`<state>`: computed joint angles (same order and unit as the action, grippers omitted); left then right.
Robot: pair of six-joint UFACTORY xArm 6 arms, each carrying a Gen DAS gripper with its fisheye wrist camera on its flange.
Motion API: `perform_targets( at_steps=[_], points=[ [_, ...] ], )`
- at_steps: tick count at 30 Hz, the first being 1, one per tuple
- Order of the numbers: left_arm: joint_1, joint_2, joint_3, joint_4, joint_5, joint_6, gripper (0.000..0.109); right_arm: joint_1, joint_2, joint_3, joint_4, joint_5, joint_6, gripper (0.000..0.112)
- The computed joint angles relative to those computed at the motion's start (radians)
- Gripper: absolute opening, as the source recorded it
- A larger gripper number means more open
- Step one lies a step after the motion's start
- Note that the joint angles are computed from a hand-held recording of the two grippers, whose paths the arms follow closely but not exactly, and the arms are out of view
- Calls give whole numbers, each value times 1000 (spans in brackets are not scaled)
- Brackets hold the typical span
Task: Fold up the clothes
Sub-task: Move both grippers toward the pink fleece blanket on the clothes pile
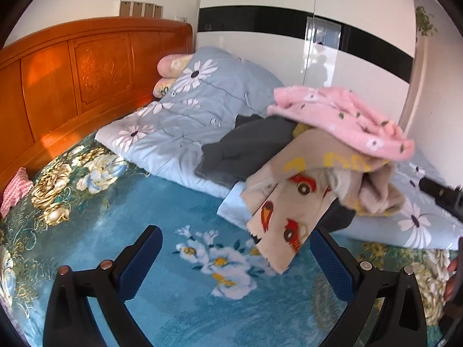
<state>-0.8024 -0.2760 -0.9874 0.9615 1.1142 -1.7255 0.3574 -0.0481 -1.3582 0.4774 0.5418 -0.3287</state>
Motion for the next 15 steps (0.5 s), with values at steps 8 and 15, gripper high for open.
perform_targets(
  at_steps=[8,15],
  points=[
    [-10,-20,4,35,-6,-35,103,14,-4,-4,-2,-16,-75,103],
    [-19,-39,12,84,-20,-55,103,28,-20,23,22,-77,-127,103]
  ],
)
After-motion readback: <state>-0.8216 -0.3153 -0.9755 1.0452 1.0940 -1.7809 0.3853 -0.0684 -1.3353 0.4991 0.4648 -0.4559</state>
